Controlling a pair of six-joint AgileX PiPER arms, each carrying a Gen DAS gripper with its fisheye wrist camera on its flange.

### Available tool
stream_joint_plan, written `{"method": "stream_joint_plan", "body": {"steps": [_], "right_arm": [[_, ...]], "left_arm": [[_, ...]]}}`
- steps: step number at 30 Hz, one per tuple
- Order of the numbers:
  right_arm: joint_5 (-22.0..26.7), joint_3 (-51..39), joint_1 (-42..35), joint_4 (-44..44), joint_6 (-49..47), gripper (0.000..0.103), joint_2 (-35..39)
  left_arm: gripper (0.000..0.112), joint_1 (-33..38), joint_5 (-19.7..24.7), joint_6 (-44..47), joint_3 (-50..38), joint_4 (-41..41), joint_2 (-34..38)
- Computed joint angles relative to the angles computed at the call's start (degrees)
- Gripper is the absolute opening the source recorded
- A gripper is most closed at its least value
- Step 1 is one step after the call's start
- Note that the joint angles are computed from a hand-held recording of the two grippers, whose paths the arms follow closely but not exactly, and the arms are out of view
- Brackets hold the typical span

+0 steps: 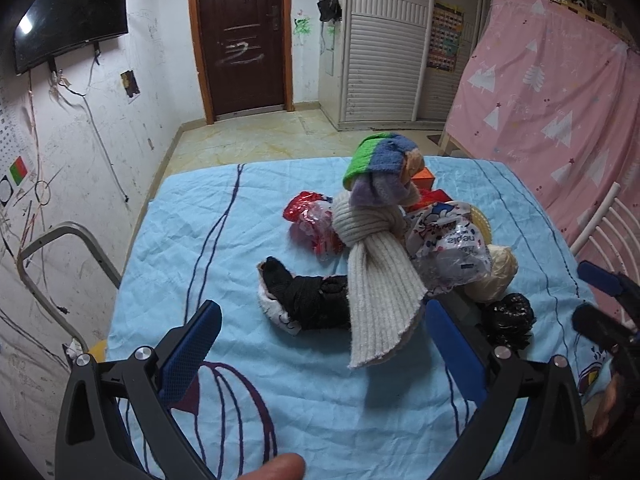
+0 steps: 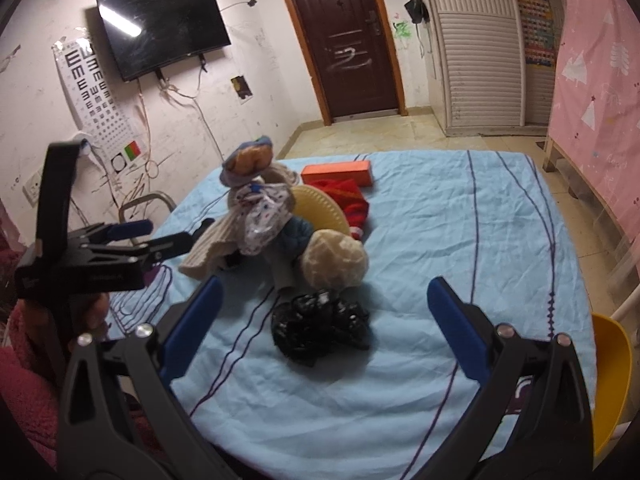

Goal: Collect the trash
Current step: 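Grasp the cream knit scarf with the left gripper while the right grasps the cream yarn ball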

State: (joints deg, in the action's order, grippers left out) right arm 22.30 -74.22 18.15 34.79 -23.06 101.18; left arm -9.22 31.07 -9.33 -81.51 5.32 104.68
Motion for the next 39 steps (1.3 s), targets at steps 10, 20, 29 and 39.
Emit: {"method": "stream_joint_plan", "body": {"steps": [10,20,29,39], "right_arm": [[4.19,-9.43,0.71,-8.56,8.39,0.098,7.24],[10.06,-18.96,0.56,-13.48,12.46,0.097,14.35],[13.76,-24.26,0.92,-14.42,12.97,0.074,18.13],[11.14,-21.51,-0.21,-9.62,8.35,0.052,17.58]], "left_arm": [[0.074,-2.31,2.71,4.53,-8.51,-0.59,5.74],[0.043,-1.27,7.45,14.39,-13.88,-7.56,11.03],[0.008,3.09,7.58,25.23,-10.46,-19.82,8.55],[0.007,2.45,1.84,27.84,-2.00,-21.15,1.06]]}}
